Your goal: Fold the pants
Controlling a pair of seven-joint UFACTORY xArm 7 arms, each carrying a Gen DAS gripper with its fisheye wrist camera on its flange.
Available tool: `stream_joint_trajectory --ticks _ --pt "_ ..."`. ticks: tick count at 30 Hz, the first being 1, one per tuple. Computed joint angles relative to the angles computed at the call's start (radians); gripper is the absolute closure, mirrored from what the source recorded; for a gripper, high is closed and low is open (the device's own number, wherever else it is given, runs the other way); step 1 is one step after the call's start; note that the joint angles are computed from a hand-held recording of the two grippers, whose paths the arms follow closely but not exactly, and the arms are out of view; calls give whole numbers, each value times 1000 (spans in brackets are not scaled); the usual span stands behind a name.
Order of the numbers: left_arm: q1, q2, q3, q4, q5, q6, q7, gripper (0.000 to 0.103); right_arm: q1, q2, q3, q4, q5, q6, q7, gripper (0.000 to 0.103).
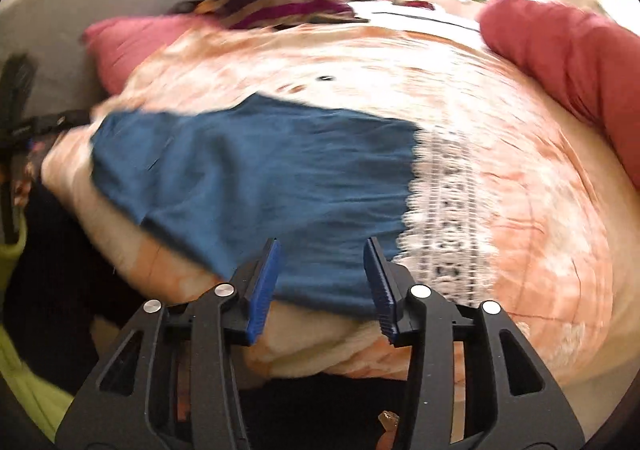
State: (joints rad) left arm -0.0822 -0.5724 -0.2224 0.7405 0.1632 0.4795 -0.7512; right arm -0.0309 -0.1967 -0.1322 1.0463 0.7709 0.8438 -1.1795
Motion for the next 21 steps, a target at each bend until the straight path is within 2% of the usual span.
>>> stream_joint_trajectory --ticks 1,4,8,11,13,14,15,18,21 --pt "26 -14 -3 -9 -2 23 -38 15 -1 13 -2 13 7 0 12 58" --pt "55 -35 17 -41 -28 51 -106 15 -7 40 5 30 11 -21 23 56" --pt "89 20 -14 -3 24 122 -148 15 -8 46 18 23 16 -45 37 47" --pt "66 58 17 -2 28 119 -134 16 -12 57 22 26 4 -48 60 46" --pt "62 77 27 -7 32 100 -136 30 -10 68 34 29 -17 -65 80 43" --pt "66 77 25 -7 43 106 -140 45 -9 71 39 28 -27 -71 86 43" --pt "70 69 23 -10 54 110 -148 51 -8 75 41 30 -34 -71 89 42" --pt "58 45 37 -26 55 110 -131 57 -10 85 49 28 -75 -79 117 41" --pt "86 19 5 -19 112 166 -133 58 -11 82 60 10 -133 -115 148 40"
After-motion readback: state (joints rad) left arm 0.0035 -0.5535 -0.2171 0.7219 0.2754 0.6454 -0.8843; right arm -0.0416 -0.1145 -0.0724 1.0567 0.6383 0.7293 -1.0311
